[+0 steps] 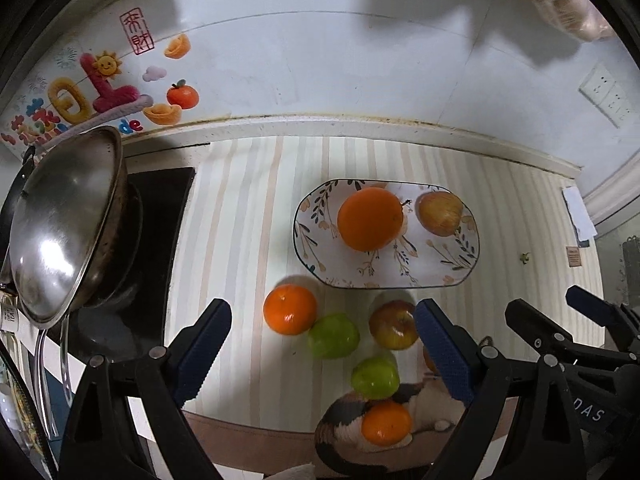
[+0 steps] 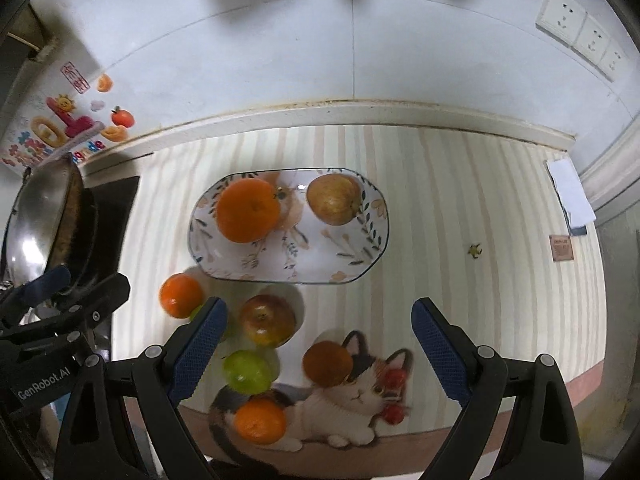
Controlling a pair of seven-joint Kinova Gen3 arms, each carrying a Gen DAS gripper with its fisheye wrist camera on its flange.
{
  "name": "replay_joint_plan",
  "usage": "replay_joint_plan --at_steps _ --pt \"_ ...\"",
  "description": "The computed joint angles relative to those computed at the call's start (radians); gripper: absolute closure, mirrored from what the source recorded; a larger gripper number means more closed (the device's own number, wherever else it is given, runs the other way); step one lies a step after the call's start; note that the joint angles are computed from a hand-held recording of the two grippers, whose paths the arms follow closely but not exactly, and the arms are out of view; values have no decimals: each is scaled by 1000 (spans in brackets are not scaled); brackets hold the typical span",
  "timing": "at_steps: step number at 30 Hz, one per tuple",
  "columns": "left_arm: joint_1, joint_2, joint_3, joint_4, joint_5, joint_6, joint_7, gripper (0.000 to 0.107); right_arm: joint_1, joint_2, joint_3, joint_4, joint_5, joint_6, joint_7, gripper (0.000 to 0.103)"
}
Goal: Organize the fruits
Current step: 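Open both tools and withdraw them from the plate toward the loose fruit, then grasp a green apple with the left tool while the right tool grasps a dark red apple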
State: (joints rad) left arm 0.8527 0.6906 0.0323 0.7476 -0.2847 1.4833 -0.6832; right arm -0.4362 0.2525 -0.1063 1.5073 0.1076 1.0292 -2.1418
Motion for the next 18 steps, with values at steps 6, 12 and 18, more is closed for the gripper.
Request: replay_joint_plan --at_steps 6,12,18 --pt "13 -56 11 122 -3 -55 35 14 0 -52 -15 80 -40 -31 -42 8" --pt "-31 -25 56 217 78 -100 68 14 74 4 -12 191 -208 -101 61 8" --pt "-121 84 118 224 271 -166 26 14 180 99 -29 277 -355 -194 205 19"
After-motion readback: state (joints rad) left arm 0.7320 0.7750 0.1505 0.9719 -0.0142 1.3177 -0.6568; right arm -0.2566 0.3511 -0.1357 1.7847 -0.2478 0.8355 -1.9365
